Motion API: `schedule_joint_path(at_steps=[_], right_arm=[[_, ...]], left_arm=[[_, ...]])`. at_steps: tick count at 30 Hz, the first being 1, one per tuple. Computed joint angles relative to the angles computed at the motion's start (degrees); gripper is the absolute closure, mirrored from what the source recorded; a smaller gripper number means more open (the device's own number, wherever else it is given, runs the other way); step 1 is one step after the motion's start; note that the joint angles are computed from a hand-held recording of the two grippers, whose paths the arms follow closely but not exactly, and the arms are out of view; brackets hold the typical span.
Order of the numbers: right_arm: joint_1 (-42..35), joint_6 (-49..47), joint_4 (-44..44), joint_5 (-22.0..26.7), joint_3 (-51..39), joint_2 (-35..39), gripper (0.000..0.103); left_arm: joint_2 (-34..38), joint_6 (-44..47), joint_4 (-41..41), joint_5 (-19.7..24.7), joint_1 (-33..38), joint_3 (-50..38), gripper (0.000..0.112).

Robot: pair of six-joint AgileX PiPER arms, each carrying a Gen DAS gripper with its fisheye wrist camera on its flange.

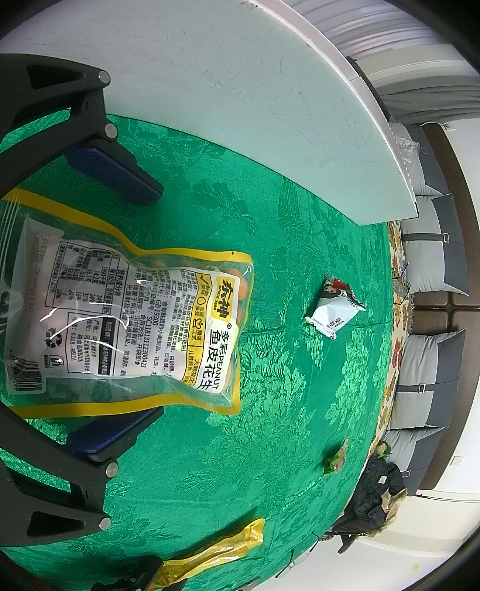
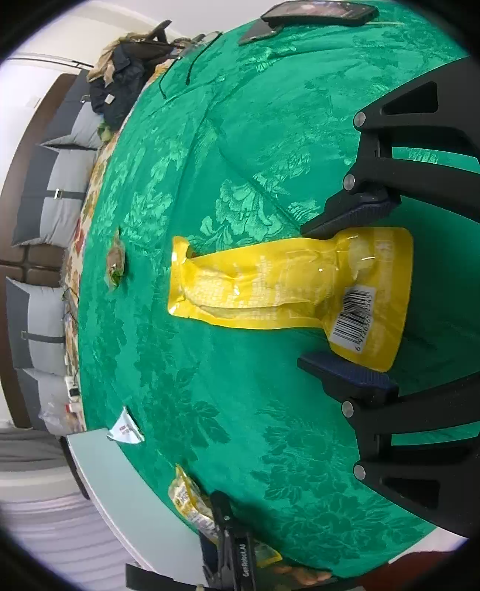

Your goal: Organize snacks

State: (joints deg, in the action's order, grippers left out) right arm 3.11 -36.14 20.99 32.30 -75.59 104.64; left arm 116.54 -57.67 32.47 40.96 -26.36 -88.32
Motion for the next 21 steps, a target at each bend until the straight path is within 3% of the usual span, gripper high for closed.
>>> schedule_joint_path(at_steps=[5,21], right_arm=[[-0.94,-4.01,4.35,-3.07,3.26,-1.32,0.030],[-1.30,-4.71,5.17,-2.36,2.54,-0.68,0.023]], left_arm=[[0.01,0.02,-0.02,0.03,-0.01,-0.04,0.009],[-0.02,-0.02,0.01,0.01,0.00,0.02,0.009]])
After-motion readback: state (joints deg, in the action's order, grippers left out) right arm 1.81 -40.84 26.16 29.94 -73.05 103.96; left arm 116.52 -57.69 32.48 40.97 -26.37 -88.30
